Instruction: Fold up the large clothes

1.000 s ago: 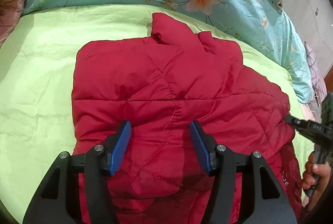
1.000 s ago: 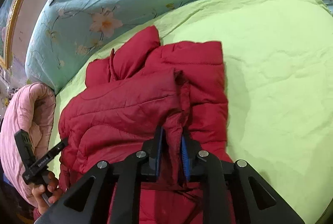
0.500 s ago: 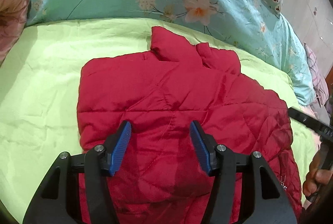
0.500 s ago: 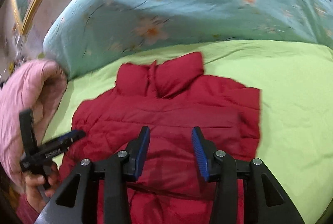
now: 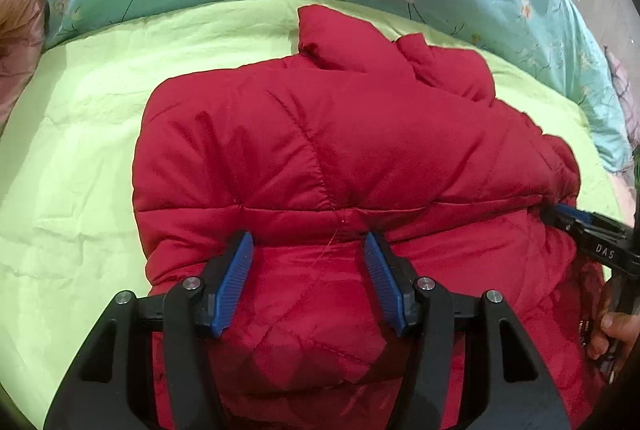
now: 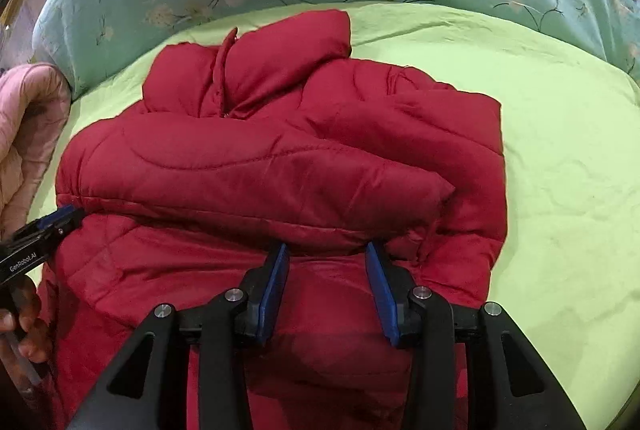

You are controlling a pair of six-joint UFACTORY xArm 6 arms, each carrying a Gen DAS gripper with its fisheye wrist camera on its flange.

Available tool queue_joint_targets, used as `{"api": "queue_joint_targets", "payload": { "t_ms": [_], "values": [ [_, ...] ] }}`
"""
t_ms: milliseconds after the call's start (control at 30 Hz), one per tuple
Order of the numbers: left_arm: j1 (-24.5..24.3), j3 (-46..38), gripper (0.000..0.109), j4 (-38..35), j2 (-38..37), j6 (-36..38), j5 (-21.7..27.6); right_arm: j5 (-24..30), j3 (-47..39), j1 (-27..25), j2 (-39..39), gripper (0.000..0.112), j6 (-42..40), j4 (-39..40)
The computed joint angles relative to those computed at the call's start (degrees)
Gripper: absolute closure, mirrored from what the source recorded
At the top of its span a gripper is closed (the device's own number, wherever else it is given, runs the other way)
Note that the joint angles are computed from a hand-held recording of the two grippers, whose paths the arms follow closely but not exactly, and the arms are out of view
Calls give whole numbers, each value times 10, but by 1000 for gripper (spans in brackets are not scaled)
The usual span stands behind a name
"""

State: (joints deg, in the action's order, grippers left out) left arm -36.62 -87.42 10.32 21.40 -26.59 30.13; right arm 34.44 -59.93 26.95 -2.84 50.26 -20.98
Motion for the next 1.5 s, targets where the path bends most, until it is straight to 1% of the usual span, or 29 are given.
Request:
{"api": "queue_joint_targets", "payload": {
  "t_ms": [100,167,267,400,467,600,667,733,833,933,1033,1133,1300,1500],
  "values": [
    [3,2,50,-7,3,8,-6,6,-5,3,9,70,6,-14],
    [6,2,50,-18,8,17,-12,-3,1,2,8,70,9,-15],
    [7,1,50,-11,14,16,-21,-22,8,-4,11,70,7,-7],
    [7,0,50,-7,13,17,-17,-31,13,-4,10,70,11,-7],
    [7,-3,50,-3,10,20,-7,-30,13,-4,8,70,8,0],
    [6,-11,50,3,6,22,15,-10,10,2,-3,70,7,1],
    [6,-18,50,2,11,20,23,-18,16,0,-5,70,3,8],
    [3,-27,50,8,13,19,35,-30,19,-6,-2,70,-11,31],
    [3,-16,49,-8,-7,27,44,-37,27,-7,-15,70,-2,33],
    [4,22,45,1,-44,9,39,-32,49,2,-53,70,29,12],
    [6,76,45,-14,-92,4,29,-20,73,14,-94,70,50,-4],
    [5,142,44,-7,-148,-14,16,-8,105,30,-143,69,57,-1],
    [0,254,44,10,-245,-39,2,17,159,66,-225,65,95,-17],
    [-5,354,44,4,-341,-46,8,59,202,117,-289,65,135,-34]
  ]
}}
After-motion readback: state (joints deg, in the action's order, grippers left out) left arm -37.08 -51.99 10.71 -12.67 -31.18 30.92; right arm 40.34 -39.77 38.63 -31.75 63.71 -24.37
